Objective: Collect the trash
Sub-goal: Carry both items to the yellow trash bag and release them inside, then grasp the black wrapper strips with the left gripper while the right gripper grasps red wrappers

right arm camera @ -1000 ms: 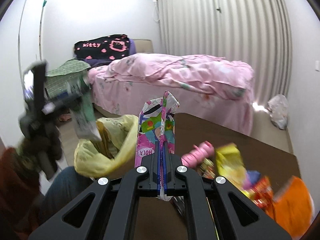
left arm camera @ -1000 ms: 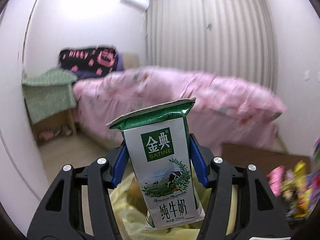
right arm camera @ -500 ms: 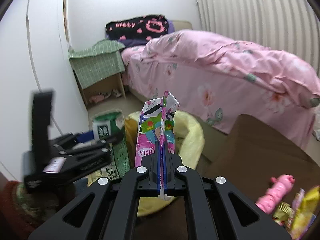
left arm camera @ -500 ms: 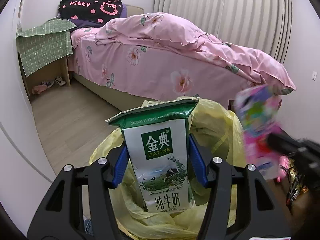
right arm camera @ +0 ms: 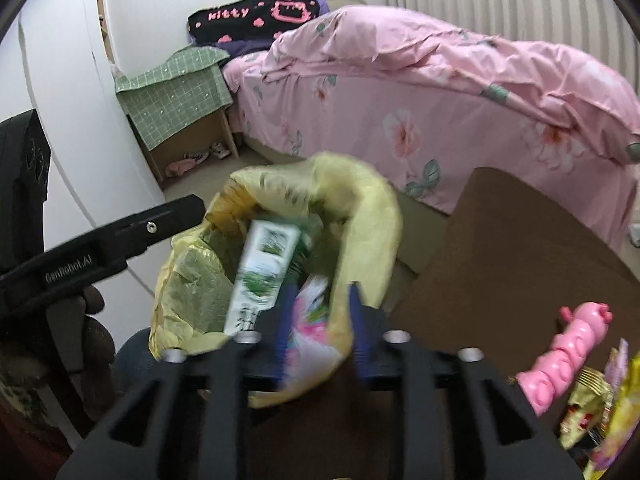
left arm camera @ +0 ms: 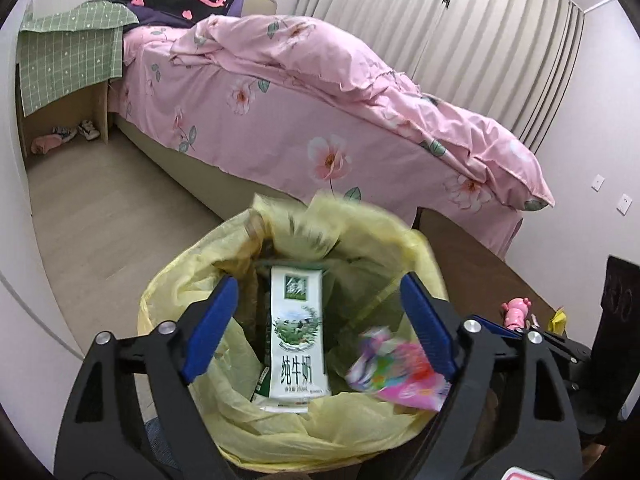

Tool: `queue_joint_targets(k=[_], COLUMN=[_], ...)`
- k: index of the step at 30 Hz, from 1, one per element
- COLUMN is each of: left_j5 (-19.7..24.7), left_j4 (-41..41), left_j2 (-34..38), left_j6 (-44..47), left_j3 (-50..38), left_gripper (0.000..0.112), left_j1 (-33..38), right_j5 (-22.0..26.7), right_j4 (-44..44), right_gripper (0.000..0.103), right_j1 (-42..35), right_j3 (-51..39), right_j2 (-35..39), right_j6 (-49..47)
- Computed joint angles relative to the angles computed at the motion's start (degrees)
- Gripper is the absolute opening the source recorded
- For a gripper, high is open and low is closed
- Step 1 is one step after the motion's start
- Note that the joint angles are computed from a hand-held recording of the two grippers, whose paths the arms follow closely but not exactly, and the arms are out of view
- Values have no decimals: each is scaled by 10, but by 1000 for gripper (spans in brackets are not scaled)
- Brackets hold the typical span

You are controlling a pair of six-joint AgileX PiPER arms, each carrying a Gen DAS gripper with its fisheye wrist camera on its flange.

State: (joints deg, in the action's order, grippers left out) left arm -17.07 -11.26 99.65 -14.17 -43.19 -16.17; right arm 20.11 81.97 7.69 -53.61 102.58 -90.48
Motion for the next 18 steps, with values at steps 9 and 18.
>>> queue_joint_targets(k=[9,18], left_j5=[-15,29], left_j4=[-255,-342], left_j2=[-105,-65], left_j6=[231,325], left_j3=[40,-4], left_gripper=[93,94], left_j1=[-71,-206], right_j5=[6,180], right_j4=[73,-58], right_gripper=[32,62], right_j1=[-90,-383], right_j3=[147,277], right_j2=[-176,-338], right_j6=[-103,-127])
